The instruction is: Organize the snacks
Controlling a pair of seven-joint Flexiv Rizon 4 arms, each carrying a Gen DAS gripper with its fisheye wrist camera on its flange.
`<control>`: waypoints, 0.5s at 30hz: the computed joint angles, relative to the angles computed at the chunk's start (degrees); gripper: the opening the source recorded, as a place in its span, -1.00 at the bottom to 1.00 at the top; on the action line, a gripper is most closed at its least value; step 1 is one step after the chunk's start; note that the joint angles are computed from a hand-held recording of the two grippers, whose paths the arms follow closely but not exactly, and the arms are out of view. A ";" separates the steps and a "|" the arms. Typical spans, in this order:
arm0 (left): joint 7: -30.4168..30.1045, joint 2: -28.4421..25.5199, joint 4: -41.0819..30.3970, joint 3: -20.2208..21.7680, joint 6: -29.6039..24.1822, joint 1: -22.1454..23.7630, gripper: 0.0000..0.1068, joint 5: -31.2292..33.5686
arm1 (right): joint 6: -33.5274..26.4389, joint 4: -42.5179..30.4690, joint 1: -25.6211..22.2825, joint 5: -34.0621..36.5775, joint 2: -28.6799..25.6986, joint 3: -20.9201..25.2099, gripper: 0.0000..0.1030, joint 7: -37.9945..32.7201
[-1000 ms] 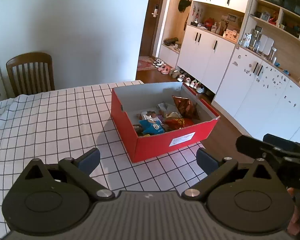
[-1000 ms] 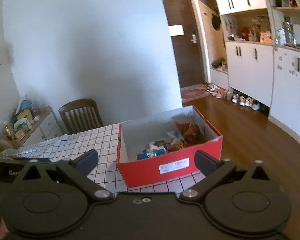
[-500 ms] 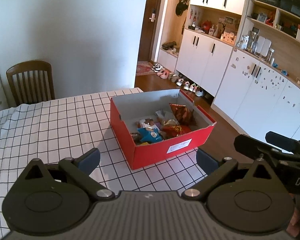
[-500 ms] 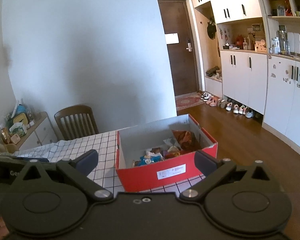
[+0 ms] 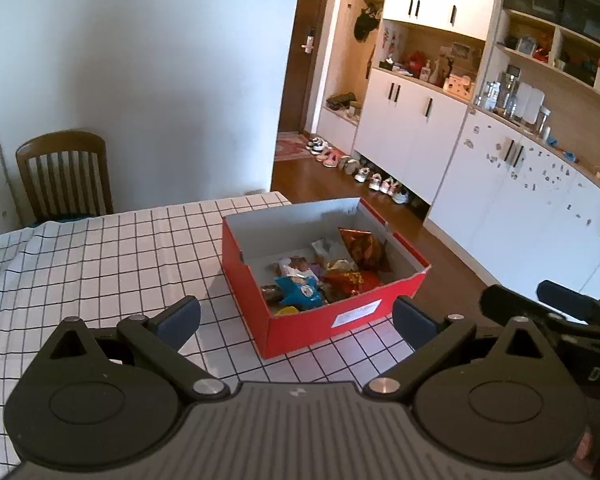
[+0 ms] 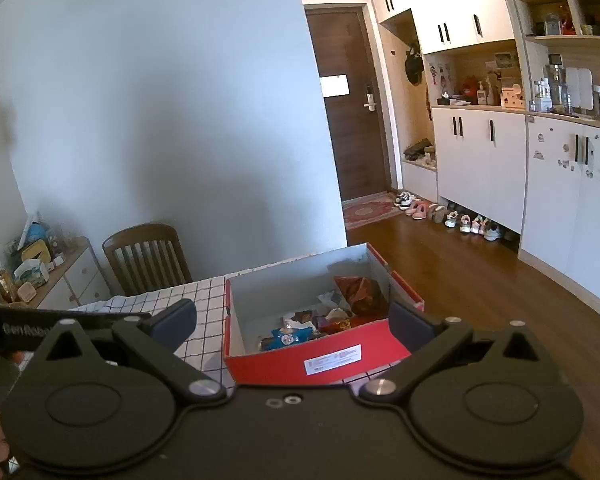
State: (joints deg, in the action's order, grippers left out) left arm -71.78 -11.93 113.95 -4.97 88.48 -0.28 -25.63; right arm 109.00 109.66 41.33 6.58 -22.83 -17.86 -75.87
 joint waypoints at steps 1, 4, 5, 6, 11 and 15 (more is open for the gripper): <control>0.07 -0.02 -0.12 -0.08 -0.03 0.03 0.93 -0.03 | 0.04 -0.05 -0.04 0.02 0.04 -0.01 0.99 0.01; -0.11 -0.07 -0.38 -0.14 0.17 -0.06 0.93 0.07 | 0.04 -0.39 -1.22 -0.48 0.21 1.09 0.99 0.08; -0.22 -0.11 -0.42 -0.17 0.32 -0.09 0.93 0.04 | -0.11 -0.54 -1.53 -0.67 0.26 1.32 0.99 0.09; -0.64 -0.17 -0.58 0.11 0.29 -0.34 0.93 0.35 | -0.01 -0.51 -1.30 -0.52 0.18 1.06 0.99 0.12; -1.35 -0.31 -1.09 0.38 -0.75 -0.48 0.93 0.65 | -0.39 -0.92 -2.12 -0.77 0.25 1.42 0.99 0.82; -3.75 -0.65 -2.29 2.29 -3.60 -1.61 0.93 3.05 | -0.39 -0.85 -2.42 -0.87 0.25 1.50 0.99 1.43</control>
